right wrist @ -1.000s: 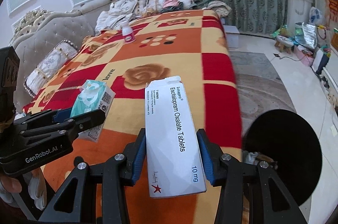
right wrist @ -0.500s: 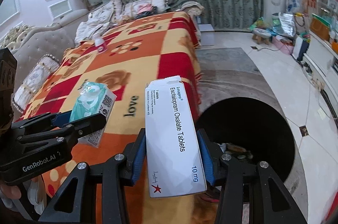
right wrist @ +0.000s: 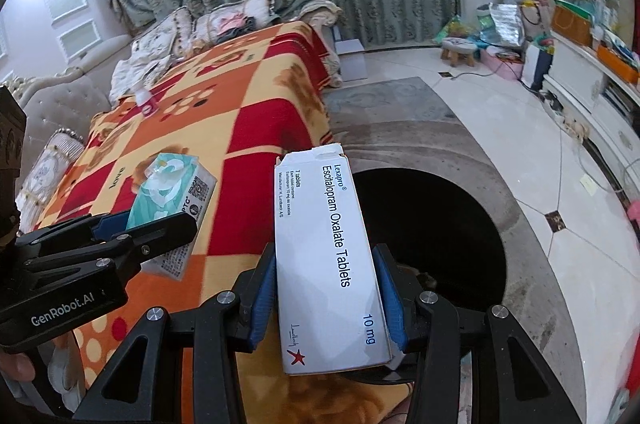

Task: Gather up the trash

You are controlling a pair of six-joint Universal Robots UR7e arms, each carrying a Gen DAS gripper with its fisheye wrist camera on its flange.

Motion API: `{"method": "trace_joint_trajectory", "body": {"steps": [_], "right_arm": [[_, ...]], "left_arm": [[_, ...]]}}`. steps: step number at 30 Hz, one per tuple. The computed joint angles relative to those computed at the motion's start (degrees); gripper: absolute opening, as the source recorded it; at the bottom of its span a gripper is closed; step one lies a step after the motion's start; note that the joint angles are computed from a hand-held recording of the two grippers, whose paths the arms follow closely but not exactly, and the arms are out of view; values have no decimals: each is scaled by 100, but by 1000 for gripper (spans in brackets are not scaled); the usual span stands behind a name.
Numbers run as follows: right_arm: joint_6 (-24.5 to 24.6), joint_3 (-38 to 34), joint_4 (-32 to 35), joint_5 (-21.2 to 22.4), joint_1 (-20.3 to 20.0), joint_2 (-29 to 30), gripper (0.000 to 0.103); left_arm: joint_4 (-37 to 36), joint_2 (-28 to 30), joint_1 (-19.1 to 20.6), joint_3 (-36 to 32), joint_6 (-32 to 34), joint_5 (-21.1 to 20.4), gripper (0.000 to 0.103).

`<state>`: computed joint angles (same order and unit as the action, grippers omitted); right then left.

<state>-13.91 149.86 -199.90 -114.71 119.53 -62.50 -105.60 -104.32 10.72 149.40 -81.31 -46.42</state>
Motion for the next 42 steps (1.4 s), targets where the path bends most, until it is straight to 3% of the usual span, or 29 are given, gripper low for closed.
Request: {"method": "trace_joint_trajectory", "body": {"steps": [17, 27, 30, 34, 36, 42], "right_arm": [[-179, 90, -97, -22, -669, -227, 45], [-145, 64, -122, -41, -835, -236, 45], [-135, 64, -214, -75, -861, -200, 50], [-65, 57, -200, -143, -887, -184, 55], [-49, 93, -225, -112, -917, -206, 61], [-2, 194, -285, -90, -800, -306, 61]], "left_arm": [[-1822, 1068, 690, -17, 1090, -19, 40], [-2812, 1329, 946, 105, 1513, -188, 42], [-3078, 1351, 984, 155, 1646, -267, 47], [-3072, 1241, 907, 202, 1627, -200, 54], [-2836, 1176, 842, 181, 1521, -139, 54], [-1788, 708, 392, 170, 880, 76, 54]]}}
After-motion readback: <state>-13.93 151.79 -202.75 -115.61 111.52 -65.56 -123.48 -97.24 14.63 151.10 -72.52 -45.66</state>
